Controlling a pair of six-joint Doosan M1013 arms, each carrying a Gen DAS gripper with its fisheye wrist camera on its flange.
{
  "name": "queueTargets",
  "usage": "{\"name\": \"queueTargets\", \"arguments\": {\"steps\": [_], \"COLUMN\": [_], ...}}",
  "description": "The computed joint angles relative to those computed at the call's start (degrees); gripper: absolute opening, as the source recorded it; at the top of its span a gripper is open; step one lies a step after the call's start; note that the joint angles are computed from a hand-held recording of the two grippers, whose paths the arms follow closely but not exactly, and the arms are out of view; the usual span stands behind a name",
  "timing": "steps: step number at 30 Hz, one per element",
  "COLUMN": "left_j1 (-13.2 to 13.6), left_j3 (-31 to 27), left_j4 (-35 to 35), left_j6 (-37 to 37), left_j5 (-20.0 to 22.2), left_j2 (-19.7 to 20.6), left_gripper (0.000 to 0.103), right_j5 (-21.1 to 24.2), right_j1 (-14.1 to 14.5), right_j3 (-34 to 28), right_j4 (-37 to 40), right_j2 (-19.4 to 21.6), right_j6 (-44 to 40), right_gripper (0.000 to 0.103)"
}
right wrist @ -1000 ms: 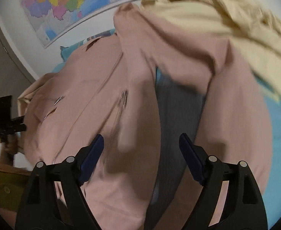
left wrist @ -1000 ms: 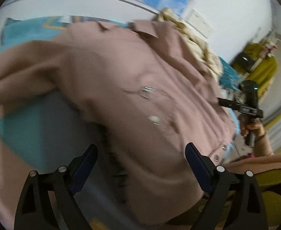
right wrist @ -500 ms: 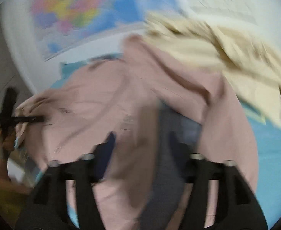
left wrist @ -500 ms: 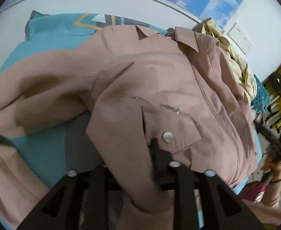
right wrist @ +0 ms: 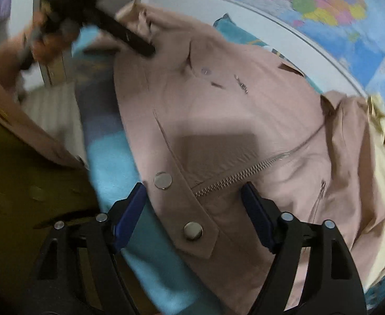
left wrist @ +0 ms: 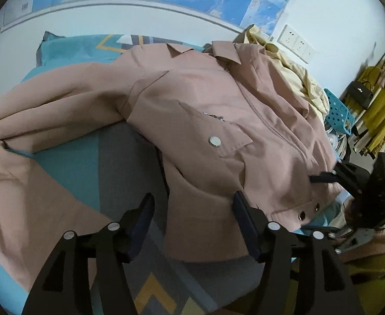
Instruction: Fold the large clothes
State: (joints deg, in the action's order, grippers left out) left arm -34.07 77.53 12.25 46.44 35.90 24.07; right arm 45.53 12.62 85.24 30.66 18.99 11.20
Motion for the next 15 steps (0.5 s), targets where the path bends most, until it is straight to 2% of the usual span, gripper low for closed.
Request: {"name": "queueTargets", "arguments": {"steps": [2, 3, 4, 6, 8, 11, 15], "left_j1": [-0.14, -0.18, -0.32, -0.53, -1.18, -2.03, -2.79], "left_j3": [0.87, 1.41, 1.83, 3.26, 4.15, 4.56, 1.04], "left_j4": [-0.31, -0.34, 0.18, 0.33, 2.68, 4.75, 8.48], "left_j6": [0.05, 0.39, 0.27, 1.66, 1.56, 3.82, 1.83], "left_j5": [-1.00, -1.37, -1.46, -2.62, -3.03, -3.42, -0.25], "left_j2": [-0.42, -0.71, -0.92, -1.68, -2.07, -1.87, 1.12], "left_gripper": [0.067, 0.067, 0.067, 0.069, 0.071, 0.074, 0.074], "right_j5": [0.85, 2.21, 2.16, 4.58, 7.14, 6.17, 6.69], "right_j1": [-0.12, -0.38, -0.72, -1.86, -3.34, -4.44, -5.07], "right_j3": [-0.45, -1.24, -1.50, -4.10, -6.40, -8.35, -10.80], "right_j4": [0.88, 1.14, 1.83, 3.69, 7.69, 11.53, 13.93], "right_j2": [0.38, 0.71, 0.81, 1.74, 2.60, 3.03, 4.20], "right_j6": [-0.18, 1.00, 1.38, 5.82, 8.23, 10.15, 13.22], "right_gripper": [0.076, 0.064, 0.038, 0.020, 0.018, 0.016, 0.015]}}
